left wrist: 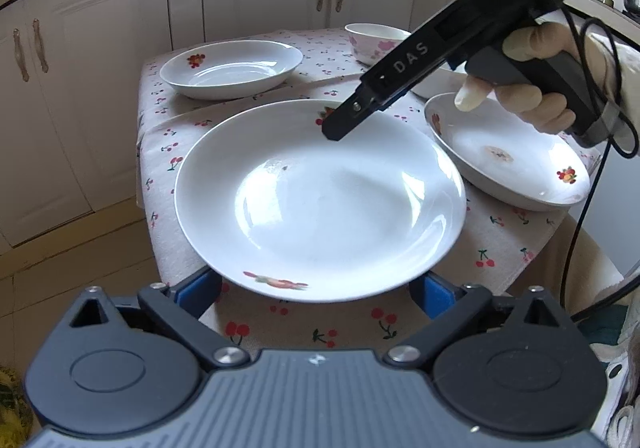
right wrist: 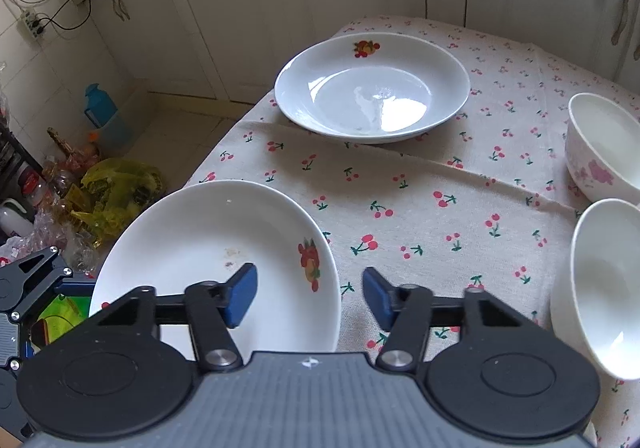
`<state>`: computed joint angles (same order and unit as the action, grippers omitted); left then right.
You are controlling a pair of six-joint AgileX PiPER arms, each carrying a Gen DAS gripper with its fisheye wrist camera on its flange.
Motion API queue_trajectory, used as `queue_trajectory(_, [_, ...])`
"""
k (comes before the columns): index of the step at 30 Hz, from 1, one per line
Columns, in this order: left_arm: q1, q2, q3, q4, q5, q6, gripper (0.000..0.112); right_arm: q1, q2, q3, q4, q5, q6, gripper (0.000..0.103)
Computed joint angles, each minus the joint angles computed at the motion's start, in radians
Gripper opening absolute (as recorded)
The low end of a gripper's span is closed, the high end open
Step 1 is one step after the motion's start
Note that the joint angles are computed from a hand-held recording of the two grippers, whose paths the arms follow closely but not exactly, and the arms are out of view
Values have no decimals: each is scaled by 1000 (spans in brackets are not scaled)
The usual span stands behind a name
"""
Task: Organize plates and bowls
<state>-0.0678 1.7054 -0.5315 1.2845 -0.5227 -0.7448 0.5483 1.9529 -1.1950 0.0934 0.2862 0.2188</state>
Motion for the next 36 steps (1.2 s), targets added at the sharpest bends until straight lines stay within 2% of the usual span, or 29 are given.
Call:
queue_trajectory(2, [1, 5, -7, 9, -2, -1, 98, -12, 8, -6, 108, 9, -110, 51])
queue_trajectory(8, [1, 5, -19, 50, -3, -33, 98, -45, 22, -8, 369, 11, -347, 51])
queue_trajectory(11, [2, 5, -24, 70, -3, -46, 98, -57, 21, -3, 449, 13, -420, 51])
queue_trajectory(13, [3, 9, -33, 84, -6, -57, 98, -52, 19, -1, 428, 8, -399, 51])
queue_trajectory(16, [-2, 16, -52, 92, -3, -69, 98, -40, 23, -13, 314, 3, -294, 51])
queue_trajectory(20, [-13, 38, -88, 81, -2, -56, 98, -55, 18, -16, 311, 1, -293, 51])
queue_trajectory(26, [-37, 94, -148, 25, -11, 17, 98, -78, 32, -40, 188, -8, -177, 51])
queue_trajectory(36, [-70, 159, -211, 7, -16, 35, 98, -104, 47, -53, 90, -4, -81, 51])
